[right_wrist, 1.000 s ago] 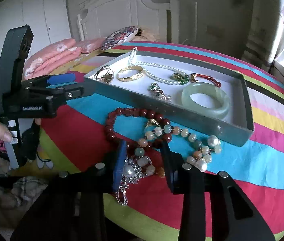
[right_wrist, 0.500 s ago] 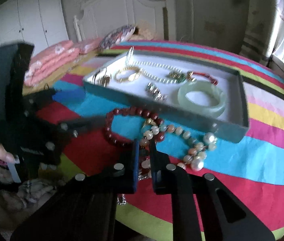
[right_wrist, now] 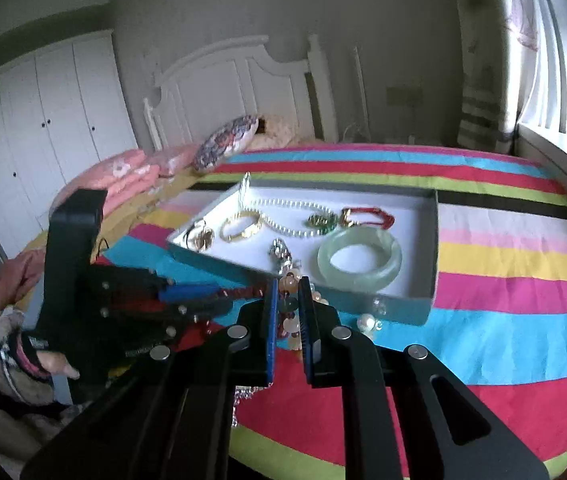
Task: Organize jewelry
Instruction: 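Grasp the dark red bead bracelet with the left tool while the right tool grasps the agate bead bracelet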
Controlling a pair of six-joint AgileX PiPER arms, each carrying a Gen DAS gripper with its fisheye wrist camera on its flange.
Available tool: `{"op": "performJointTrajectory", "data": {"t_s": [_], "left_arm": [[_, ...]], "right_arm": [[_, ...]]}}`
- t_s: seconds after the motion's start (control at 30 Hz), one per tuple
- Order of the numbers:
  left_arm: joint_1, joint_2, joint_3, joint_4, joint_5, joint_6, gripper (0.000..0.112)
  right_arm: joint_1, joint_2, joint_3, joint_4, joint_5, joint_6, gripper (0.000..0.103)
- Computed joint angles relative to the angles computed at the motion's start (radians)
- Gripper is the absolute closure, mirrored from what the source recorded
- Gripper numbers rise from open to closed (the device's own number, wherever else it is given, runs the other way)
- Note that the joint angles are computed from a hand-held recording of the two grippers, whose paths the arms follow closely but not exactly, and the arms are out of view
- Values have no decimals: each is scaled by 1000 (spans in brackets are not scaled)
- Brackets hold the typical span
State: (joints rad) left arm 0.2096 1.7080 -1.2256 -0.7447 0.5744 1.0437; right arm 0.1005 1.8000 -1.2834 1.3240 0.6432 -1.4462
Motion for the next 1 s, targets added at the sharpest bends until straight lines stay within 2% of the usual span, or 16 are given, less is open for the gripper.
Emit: {"op": "performJointTrajectory", "data": {"t_s": [0.1,0.3,0.6,1.0], "left_arm": [[-26,-23,41,11,-63,29,99],[-15,-19,37,-19,-45,49,100],[-34,-138,127,-154,-142,202,100],[-49,-231,148,-194,-164,259,100]], "right_arm": [[-11,-7,7,19,4,-14,91],[-16,-4,3,18,4,-5,91],[-37,-21,30,98,14,-71,91],[-57,-55,63,169,37,-137,91]]}}
